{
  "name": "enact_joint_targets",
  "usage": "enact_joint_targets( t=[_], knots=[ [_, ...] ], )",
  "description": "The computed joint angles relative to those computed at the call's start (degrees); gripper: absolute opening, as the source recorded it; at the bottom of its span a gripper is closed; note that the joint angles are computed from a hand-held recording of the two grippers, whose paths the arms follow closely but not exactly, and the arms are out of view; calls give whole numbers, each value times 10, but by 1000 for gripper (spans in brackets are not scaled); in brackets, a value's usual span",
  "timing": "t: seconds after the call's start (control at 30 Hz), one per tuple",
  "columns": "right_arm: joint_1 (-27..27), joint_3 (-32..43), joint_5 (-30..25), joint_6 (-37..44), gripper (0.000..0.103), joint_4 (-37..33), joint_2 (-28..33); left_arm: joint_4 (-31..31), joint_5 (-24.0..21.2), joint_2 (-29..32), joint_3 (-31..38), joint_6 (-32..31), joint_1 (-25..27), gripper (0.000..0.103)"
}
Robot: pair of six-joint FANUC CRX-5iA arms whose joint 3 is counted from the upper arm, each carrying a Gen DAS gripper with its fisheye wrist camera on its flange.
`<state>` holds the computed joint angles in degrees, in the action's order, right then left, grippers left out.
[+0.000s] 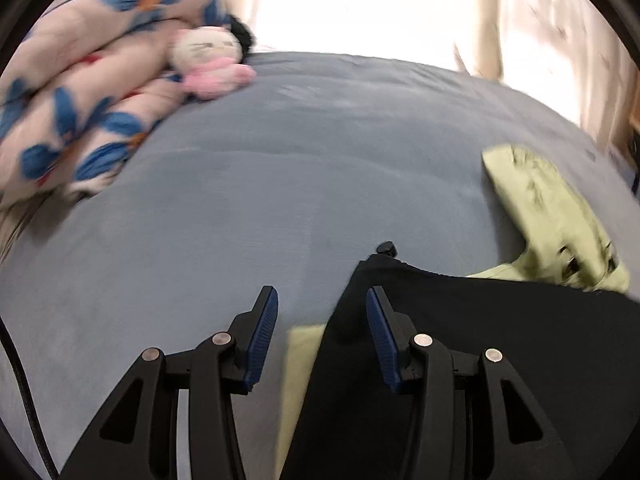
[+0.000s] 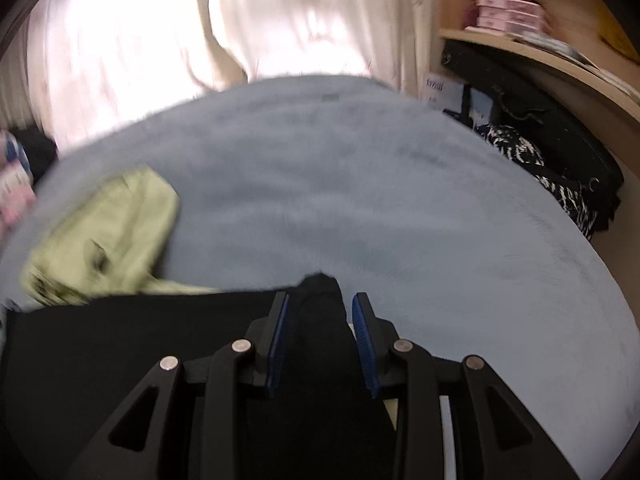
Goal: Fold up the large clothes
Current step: 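Press the folded jacket flat with the left tool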
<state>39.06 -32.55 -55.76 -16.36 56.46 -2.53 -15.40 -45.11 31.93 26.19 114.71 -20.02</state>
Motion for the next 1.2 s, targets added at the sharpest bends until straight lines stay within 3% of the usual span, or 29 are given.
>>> enact_joint_targets(
  t=[0.07, 0.2, 0.4, 0.47, 0.57, 0.63, 0.73, 0.9, 1.0, 1.2],
  knots=[
    [45, 12, -36, -3, 33, -17, -13, 34, 34, -46, -60, -17, 3, 45],
    [118, 45, -39, 14, 33, -65, -3, 48, 57, -120, -147, -15, -31, 45],
    [214, 76, 46, 22, 33, -63, 54, 71, 78, -165, -234, 26, -88, 45],
    [236, 100, 28, 49, 33, -61, 87, 6, 48, -156, -222, 101, -110, 45],
    [246, 121, 10, 108, 33, -116, 109, -68, -18, -130, -192, 160, -122, 45],
    [249, 109, -6, 108, 33, -138, 98, -66, -36, -127, -199, 167, -105, 45],
    [256, 69, -58, 71, 33, -160, 63, 28, 62, -171, -288, 98, -56, 37],
    [279, -4, -178, -26, 33, -204, -5, 83, 109, -204, -345, 44, -33, 36],
    [302, -52, -194, -85, 33, -221, -64, -28, 34, -192, -297, 130, -66, 37],
    [311, -36, -222, -84, 33, -242, -59, 6, 40, -203, -312, 96, -45, 37]
  ],
)
